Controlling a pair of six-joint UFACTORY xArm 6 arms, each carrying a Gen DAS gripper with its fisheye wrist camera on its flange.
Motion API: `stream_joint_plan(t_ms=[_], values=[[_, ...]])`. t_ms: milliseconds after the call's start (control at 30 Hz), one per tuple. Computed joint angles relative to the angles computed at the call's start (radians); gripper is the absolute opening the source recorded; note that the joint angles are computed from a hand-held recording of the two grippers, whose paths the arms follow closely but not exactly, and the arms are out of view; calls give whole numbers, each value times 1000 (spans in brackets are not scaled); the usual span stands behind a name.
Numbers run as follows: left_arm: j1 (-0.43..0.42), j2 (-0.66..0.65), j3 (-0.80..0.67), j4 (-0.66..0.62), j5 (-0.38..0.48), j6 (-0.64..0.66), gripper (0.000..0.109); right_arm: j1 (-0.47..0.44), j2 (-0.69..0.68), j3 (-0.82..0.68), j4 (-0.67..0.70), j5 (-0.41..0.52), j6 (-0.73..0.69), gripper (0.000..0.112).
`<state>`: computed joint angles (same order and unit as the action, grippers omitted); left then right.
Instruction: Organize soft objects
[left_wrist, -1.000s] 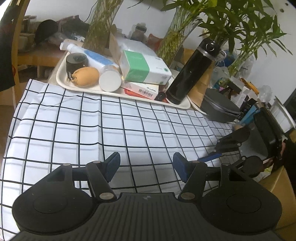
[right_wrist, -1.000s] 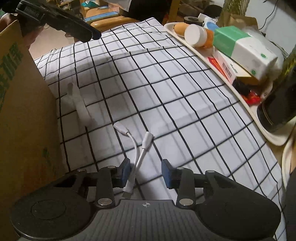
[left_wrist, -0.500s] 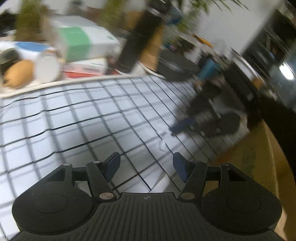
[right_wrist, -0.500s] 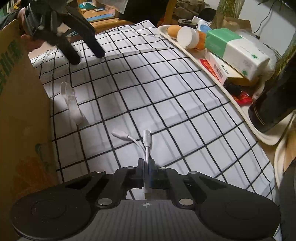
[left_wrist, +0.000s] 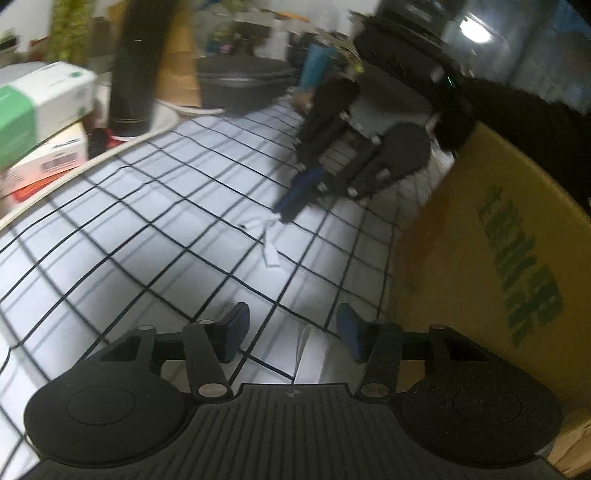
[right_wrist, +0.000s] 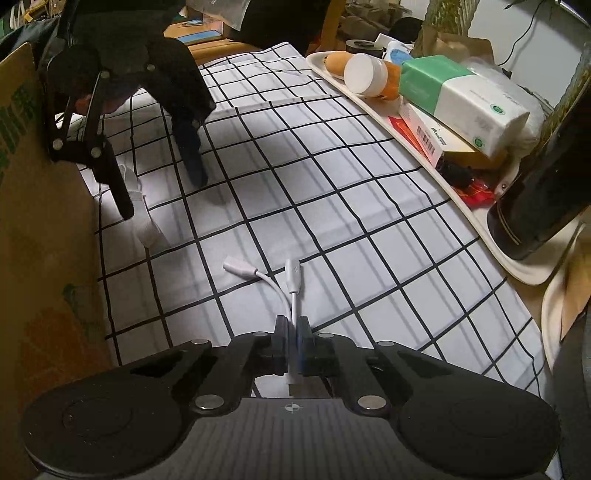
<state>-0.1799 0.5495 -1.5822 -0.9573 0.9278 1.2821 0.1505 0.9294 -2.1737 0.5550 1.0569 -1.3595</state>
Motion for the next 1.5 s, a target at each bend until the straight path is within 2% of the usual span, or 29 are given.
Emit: stream_joint_plan(t_ms=[200, 333, 467, 533, 633, 767, 967, 1067, 1167, 1300, 1500], values=[[-30, -32, 56, 63, -107, 89, 45, -3, -2, 2, 19, -15, -5, 6], [-73, -82, 147, 134, -294, 149, 47, -3, -11, 13, 37, -29, -11, 6], [-85, -88, 169, 163, -414, 96, 45, -3, -23, 32, 45, -45, -17, 7], [-61, -89, 152, 52, -371, 122, 45, -4, -23, 31, 42, -45, -15, 7], [-9, -71, 95, -117, -193, 162, 45, -4, -20, 29, 38, -42, -15, 7], [16, 5, -17, -92, 9, 75, 45, -2, -16, 21, 43, -35, -13, 7], [17, 94, -127, 28, 170, 41, 42, -1, -14, 19, 44, -31, -11, 7], [13, 85, -115, 44, 159, 61, 42, -3, -9, 13, 44, -32, -8, 7], [-11, 50, -66, 86, 88, 108, 37, -4, -8, 12, 49, -33, -7, 7], [-33, 25, -36, 138, 32, 123, 37, -3, -18, 26, 60, -43, -16, 7], [-78, -40, 53, 271, -96, 144, 38, -6, -37, 50, 81, -65, -29, 7]])
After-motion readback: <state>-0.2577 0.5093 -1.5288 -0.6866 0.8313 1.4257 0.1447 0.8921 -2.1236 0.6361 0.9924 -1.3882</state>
